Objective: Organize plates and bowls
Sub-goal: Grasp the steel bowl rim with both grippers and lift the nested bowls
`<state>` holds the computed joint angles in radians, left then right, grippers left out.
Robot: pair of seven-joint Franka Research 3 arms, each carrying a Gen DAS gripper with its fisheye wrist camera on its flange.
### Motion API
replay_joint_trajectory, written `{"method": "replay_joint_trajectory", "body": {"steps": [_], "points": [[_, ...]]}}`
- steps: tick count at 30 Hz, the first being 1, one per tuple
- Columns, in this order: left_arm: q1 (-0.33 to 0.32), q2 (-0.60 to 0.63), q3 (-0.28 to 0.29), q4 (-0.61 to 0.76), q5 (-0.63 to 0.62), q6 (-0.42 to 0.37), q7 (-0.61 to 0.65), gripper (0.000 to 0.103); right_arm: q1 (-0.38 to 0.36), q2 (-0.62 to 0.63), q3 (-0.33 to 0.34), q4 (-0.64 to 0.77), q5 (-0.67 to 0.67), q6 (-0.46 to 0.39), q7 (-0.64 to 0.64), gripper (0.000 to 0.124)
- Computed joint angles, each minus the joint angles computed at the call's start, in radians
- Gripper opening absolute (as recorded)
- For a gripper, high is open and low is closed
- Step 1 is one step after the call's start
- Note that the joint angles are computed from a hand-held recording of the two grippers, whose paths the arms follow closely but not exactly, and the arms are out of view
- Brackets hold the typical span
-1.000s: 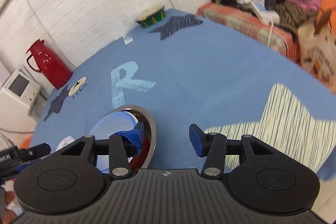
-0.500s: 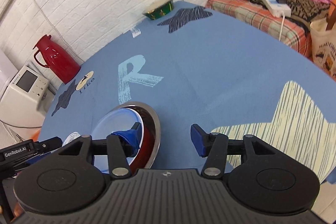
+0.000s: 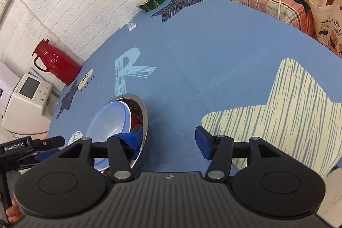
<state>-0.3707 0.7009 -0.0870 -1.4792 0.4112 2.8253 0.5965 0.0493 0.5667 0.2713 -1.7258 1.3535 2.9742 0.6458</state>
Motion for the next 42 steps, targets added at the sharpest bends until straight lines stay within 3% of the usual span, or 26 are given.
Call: {"method": "replay_joint_trajectory", "body": {"steps": [3,7,9,24,31,36,39,42], "points": [[0.029,0.036,-0.048,0.049,-0.028,-0.047,0.084,0.067,-0.007,-0.010,-0.008,-0.009,-0.025,-0.052,0.028,0.042],[0.029,0.086,-0.051,0.123,-0.058,-0.102,0.135,0.068,0.026,-0.015,-0.051,-0.011,-0.142,-0.090,0.137,0.043],[0.051,0.102,-0.077,0.135,-0.086,-0.088,0.174,0.067,0.027,-0.010,-0.050,-0.006,-0.182,-0.100,0.167,0.043],[0.015,0.171,-0.049,0.226,-0.120,-0.128,0.226,0.067,0.029,0.059,-0.066,0.072,-0.448,-0.158,0.412,0.045],[0.016,0.168,-0.047,0.216,-0.117,-0.115,0.233,0.067,0.061,0.077,-0.084,0.084,-0.586,-0.094,0.479,0.046],[0.018,0.163,-0.052,0.203,-0.119,-0.097,0.229,0.060,0.020,0.095,-0.018,0.074,-0.586,-0.006,0.416,0.047],[0.017,0.159,-0.051,0.194,-0.122,-0.084,0.224,0.056,-0.009,0.111,0.043,0.055,-0.588,0.096,0.347,0.049],[0.015,0.155,-0.052,0.185,-0.123,-0.076,0.217,0.052,0.030,0.110,0.002,0.055,-0.634,0.108,0.403,0.049]]}}
